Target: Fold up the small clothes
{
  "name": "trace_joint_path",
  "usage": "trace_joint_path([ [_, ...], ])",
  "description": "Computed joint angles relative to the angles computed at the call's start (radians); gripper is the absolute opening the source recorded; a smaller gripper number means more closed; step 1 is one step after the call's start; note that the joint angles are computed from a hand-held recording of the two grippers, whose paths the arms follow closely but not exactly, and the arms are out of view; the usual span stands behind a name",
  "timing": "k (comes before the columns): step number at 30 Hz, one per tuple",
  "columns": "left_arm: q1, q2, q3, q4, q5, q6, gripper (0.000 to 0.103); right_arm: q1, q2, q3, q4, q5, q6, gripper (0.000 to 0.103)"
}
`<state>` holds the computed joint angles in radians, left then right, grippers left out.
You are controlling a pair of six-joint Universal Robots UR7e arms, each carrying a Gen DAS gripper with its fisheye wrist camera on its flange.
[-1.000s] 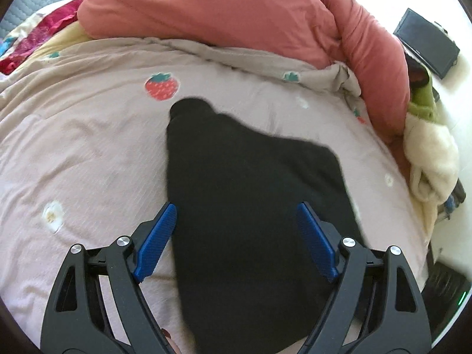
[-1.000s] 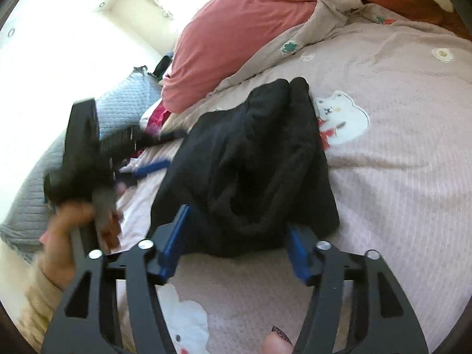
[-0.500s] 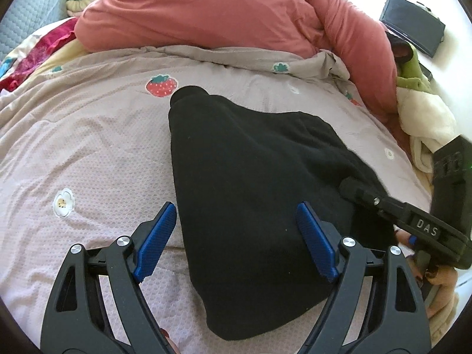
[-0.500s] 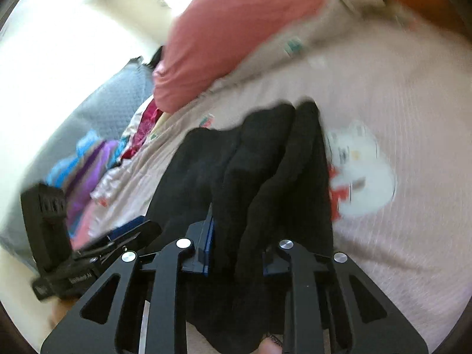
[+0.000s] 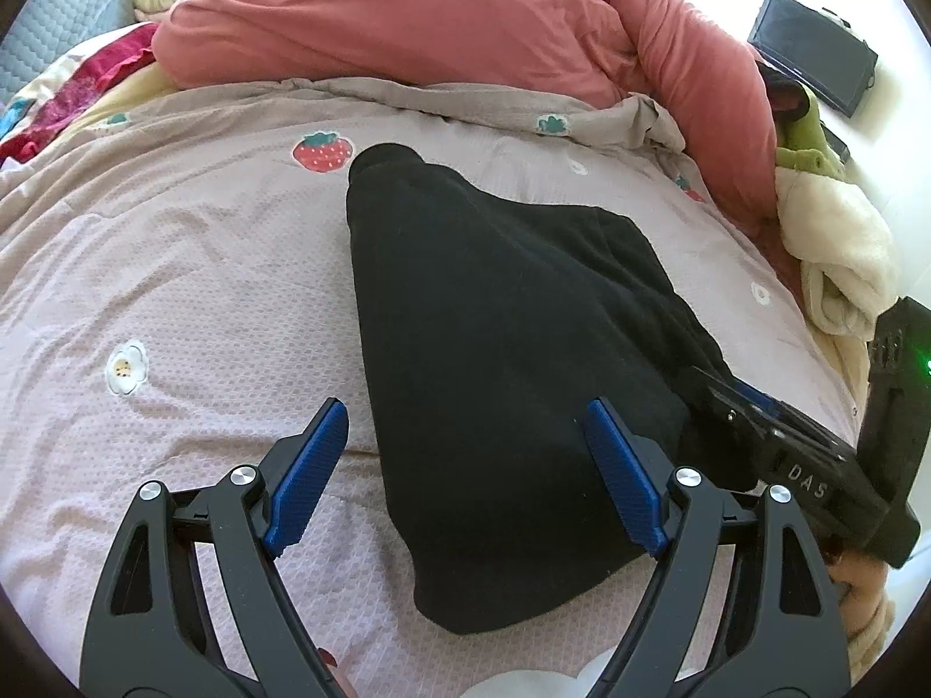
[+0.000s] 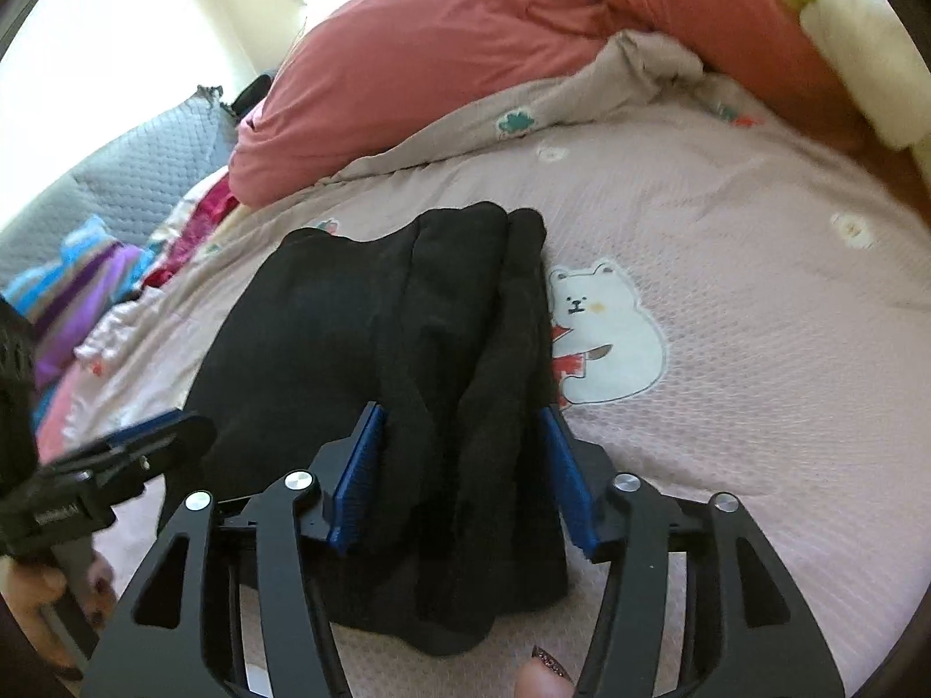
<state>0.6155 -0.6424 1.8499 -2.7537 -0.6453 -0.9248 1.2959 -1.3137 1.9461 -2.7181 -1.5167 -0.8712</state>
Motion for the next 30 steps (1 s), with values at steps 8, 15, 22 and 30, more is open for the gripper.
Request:
trace_joint_path([
  [8, -0.020, -0.014, 0.019, 0.010, 0.009, -0.021, 0.077, -0.007, -0.047, 0.032, -0.020, -0.002, 0.003, 0.065],
  [15, -0.051, -0.040, 0.049, 0.021, 0.038, -0.050, 0.082, -0.016, -0.127, 0.070, -0.020, 0.057, -0.014, 0.078],
  [22, -0.094, -0.072, 0.080, 0.046, 0.087, -0.078, 0.093, -0.017, -0.198, 0.129, -0.076, 0.107, -0.070, 0.096],
  [30, -0.149, -0.114, 0.119, 0.127, 0.141, -0.144, 0.093, -0.028, -0.268, 0.205, -0.163, 0.181, -0.140, 0.098],
])
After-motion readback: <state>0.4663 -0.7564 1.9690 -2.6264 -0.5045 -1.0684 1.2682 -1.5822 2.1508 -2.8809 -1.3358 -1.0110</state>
